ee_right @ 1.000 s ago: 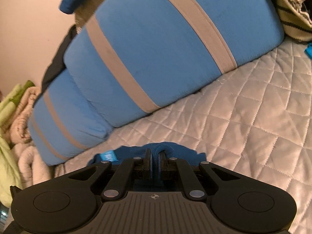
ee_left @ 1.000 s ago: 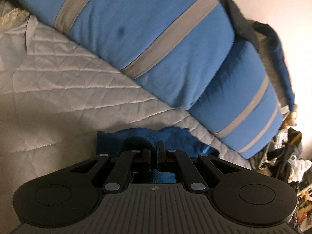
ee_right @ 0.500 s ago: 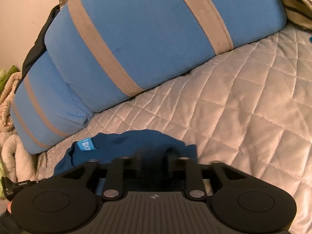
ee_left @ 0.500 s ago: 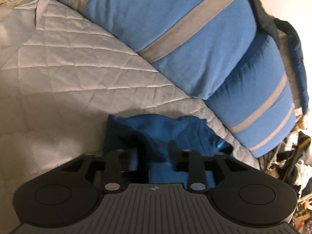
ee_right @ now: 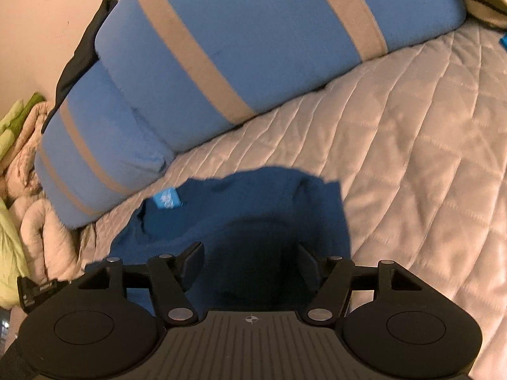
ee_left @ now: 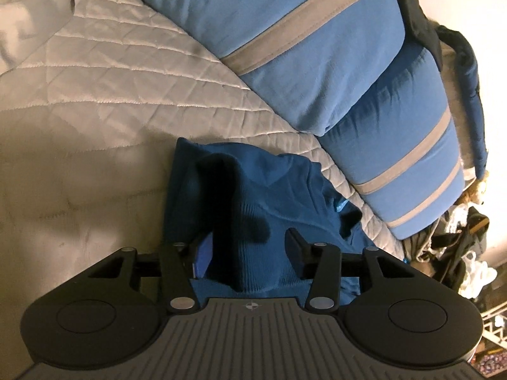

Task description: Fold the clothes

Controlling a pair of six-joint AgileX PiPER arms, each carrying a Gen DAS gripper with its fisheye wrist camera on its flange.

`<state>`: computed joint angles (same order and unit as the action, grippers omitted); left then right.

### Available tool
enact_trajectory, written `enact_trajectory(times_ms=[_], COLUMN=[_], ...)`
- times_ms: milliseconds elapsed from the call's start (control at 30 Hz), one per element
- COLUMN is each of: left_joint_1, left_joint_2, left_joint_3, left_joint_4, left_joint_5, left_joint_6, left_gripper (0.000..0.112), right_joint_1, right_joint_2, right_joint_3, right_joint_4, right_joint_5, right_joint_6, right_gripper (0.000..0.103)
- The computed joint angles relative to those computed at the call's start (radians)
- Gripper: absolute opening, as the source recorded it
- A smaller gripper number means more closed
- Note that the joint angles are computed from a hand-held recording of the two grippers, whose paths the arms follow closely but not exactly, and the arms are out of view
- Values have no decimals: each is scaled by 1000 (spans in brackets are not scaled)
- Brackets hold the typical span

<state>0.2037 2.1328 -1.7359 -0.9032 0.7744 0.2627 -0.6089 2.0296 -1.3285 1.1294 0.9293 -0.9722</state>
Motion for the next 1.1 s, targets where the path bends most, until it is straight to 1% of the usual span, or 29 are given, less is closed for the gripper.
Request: enact_trajectory(times_ms=[100,233,300,367,433,467,500,533,567,600,733,900,1100], left_joint_1=[-2,-12,-18,-29,-33,-29,-25,-22,-18,-11,11,13,0], left_joint_2=[-6,-14,-13,-10,-8,-10,-14,-19,-24,-29,-34,14,128], left_joint_3=[15,31,33,23,18,23,29,34,38,39,27,-70,-221], left_joint_4=[-11,-10,-9,26,33,14,-6,-20,-35,-57,-147,-194,-206], left_joint_5=[-4,-16,-11,-2,8,10,11,9,8,8,-4,-26,-72], left_joint_6=[-1,0,4,-17,-11,9,30,45,59,76,121,90,-4], left_gripper=[46,45,34,17,9,6,6,5,5,5,5,5,5], right_joint_1=[12,18,22,28,31,31,29,24,16,6,-29,-34,-3], right_joint_2=[-14,-15,-16,-21,-23,-24,-22,-20,-17,-14,10,59,158], right_joint_3=[25,44,50,55,58,58,54,52,49,43,8,-65,-186], right_joint_4=[-11,6,7,0,-5,-6,-9,-2,10,20,92,179,285], right_joint_5=[-26,-40,-46,-56,-56,-53,-46,-37,-22,-6,66,97,70], right_joint_6=[18,32,36,44,45,45,47,45,37,33,21,55,112], right_gripper=[66,65,62,58,52,42,32,29,21,17,14,13,13])
